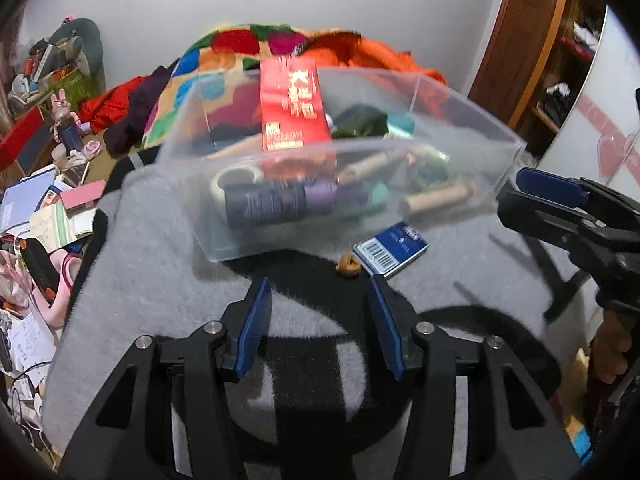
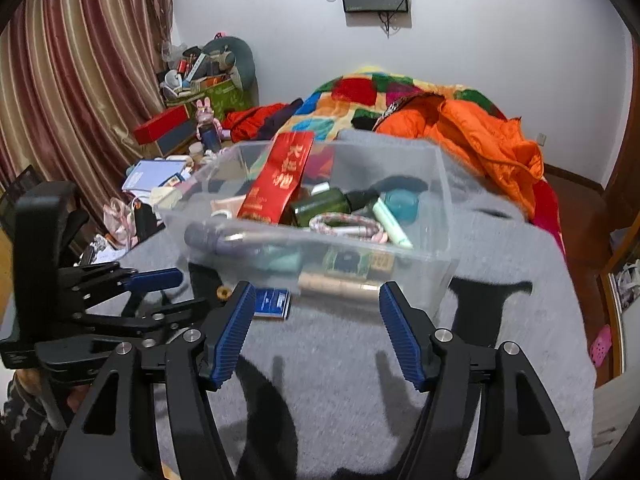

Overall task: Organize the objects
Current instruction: 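Grasp brown nut with left tool while right tool grasps blue Max card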

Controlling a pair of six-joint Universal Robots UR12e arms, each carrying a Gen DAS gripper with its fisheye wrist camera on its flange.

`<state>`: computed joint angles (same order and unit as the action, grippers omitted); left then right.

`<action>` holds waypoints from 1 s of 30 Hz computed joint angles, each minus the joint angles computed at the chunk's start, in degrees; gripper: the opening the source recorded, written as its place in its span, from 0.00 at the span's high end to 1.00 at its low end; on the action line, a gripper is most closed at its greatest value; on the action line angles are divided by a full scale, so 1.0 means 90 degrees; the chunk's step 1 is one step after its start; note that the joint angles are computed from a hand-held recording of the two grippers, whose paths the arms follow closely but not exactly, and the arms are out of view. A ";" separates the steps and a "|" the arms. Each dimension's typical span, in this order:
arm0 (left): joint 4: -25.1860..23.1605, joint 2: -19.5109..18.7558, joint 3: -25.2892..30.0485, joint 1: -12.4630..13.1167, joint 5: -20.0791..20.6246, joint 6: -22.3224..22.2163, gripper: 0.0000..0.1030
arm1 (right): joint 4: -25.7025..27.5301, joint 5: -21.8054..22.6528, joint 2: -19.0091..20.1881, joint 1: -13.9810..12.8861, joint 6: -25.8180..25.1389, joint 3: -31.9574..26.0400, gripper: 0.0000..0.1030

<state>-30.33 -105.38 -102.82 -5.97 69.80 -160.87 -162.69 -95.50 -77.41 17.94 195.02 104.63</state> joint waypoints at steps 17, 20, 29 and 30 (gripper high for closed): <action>-0.0092 -0.0197 0.0220 -0.0099 -0.0069 0.0428 0.88 | 0.0859 0.0257 0.0308 0.0109 -0.0333 -0.0314 0.36; 0.0089 -0.0145 0.0095 -0.0016 -0.0147 0.0294 0.88 | 0.1084 0.0246 0.0386 0.0138 -0.0383 -0.0451 0.36; 0.0512 0.0075 -0.0269 0.0316 -0.0368 -0.0093 0.88 | 0.1659 0.0151 0.0616 0.0227 -0.0458 -0.0836 0.36; 0.0521 0.0084 -0.0280 0.0344 -0.0414 -0.0130 0.88 | 0.1699 0.0126 0.0642 0.0235 -0.0454 -0.0870 0.36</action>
<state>-25.64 -104.62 -105.35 -2.87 66.07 -162.04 -147.40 -94.37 -71.63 20.06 190.94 96.80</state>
